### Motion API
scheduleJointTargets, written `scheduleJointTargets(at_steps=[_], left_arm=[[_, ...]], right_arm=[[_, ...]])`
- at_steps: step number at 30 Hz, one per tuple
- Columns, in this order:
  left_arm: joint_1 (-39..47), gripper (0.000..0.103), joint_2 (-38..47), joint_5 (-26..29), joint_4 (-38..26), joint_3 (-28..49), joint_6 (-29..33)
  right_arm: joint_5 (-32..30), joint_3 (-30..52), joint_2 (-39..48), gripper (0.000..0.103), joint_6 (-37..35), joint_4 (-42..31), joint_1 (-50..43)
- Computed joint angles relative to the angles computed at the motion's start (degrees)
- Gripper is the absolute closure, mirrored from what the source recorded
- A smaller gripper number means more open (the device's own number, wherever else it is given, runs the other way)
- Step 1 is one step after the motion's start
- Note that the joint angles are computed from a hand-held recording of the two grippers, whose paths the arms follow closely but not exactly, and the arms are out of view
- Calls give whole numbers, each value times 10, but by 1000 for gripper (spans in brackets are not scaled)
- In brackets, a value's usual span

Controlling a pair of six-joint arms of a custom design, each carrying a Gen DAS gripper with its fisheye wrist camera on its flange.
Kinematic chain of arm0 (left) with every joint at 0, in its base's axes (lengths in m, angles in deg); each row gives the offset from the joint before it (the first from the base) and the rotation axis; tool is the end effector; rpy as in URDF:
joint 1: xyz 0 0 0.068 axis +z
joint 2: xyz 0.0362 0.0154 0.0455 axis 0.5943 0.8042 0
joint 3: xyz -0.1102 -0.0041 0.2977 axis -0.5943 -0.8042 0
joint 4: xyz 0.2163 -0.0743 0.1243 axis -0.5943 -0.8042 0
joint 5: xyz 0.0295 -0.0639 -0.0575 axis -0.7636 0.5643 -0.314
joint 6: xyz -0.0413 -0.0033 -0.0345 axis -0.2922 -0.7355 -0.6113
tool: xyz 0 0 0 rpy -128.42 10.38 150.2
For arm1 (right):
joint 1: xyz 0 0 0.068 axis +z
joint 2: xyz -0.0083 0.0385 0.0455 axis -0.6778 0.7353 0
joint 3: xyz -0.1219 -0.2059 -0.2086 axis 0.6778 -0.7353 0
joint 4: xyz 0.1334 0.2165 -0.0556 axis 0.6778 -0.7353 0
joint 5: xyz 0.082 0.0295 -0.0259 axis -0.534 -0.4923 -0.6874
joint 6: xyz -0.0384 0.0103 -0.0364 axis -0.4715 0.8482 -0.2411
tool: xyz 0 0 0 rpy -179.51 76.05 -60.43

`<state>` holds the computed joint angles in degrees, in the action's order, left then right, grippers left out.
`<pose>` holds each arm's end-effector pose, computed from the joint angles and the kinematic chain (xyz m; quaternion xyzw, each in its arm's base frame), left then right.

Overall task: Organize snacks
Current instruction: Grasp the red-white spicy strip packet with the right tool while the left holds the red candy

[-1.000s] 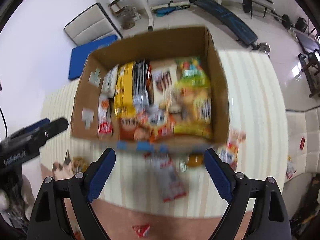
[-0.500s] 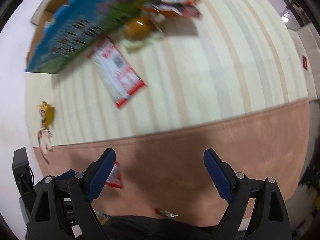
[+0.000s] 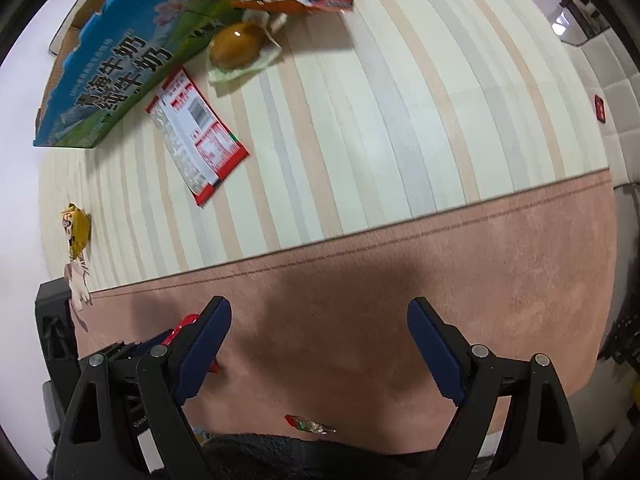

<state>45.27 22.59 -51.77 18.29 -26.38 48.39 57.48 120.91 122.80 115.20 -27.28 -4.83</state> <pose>0.2649 0.0423 0.2315 -0.2537 -0.9611 0.0283 0.1053 0.1833 0.1527 0.2502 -0.2609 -0.9507 -0.1664 0.0193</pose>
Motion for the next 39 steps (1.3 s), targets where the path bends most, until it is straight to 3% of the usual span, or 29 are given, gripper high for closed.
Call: scheduleJointTargets(at_steps=[8,12,17,20,23,24,28,31,32,34,39], left_arm=[[33,65,26,14,-11,78,-36],[38,65,70,24,-24,150,-69],[33,65,108,34,-31,211,-104],[30,65,125,38,-38,235,-119],[32,65,160,44,-56,292,-120],[37,65,170,45,-66,310,-118],[42,65,183,29,-67,339,-105],[41,65,194,29,-63,344,-109],[35,65,211,36,-111,369,-151],[37,65,209,33,-107,358,-147],[36,65,203,24,-100,345,-145]], right_arm=[[9,96,75,11,-84,-10,-28],[16,192,171,11,-151,-16,-46],[35,333,302,12,-238,-80,-56],[51,395,362,23,-268,-129,-55],[39,401,377,40,-251,-133,-57],[28,401,376,41,-249,-137,-58],[-45,370,361,41,-222,-110,-71],[-39,359,347,38,-204,-101,-90],[-40,361,347,37,-201,-99,-97],[-36,350,340,37,-201,-90,-106],[-3,426,390,37,-217,-148,-102]])
